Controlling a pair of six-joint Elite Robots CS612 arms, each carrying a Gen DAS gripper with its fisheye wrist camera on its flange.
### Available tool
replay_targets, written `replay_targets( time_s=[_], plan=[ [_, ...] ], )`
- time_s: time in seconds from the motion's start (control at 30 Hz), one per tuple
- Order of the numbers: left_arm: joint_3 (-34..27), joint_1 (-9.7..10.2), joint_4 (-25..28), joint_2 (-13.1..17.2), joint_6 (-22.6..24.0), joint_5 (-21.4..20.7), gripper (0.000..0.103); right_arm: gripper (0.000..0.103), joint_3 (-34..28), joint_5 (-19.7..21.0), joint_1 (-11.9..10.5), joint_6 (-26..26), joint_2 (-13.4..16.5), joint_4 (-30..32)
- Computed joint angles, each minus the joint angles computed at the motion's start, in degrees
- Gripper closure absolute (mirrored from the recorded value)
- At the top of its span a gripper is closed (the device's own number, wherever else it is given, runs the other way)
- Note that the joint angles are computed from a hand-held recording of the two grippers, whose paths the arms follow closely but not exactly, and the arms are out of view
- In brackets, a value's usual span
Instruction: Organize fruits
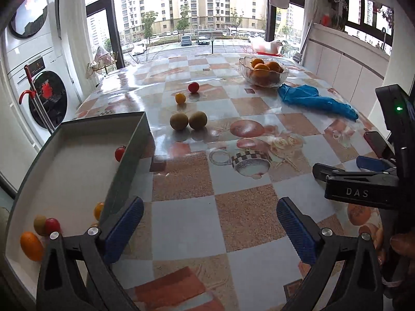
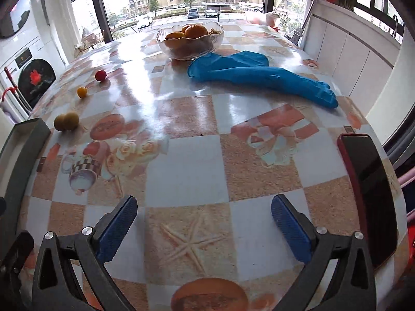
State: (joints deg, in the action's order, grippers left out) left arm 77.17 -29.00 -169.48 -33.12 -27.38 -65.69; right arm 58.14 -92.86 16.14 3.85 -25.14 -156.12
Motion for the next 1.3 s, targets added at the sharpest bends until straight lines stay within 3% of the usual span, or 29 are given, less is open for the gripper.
replay_targets(
  time_s=[0.17,0.33,1.3],
  plan=[
    [-4.51,0.57,6.94,2.4,-2.19,-3.01,0.0,0.0,0.79,0.25,-0.13,-0.01,-0.24,-1.34],
    [-3.45,0.6,4.85,2.29,-3.04,-4.11,0.0,0.0,1.85,0.09,-0.07,0.06,-0.56,-2.56],
    [-3.39,0.55,4.82,2.28,-3.08,-4.1,0.0,0.0,1.73,0.13,-0.09,0.01,-0.54,-2.44]
  ],
)
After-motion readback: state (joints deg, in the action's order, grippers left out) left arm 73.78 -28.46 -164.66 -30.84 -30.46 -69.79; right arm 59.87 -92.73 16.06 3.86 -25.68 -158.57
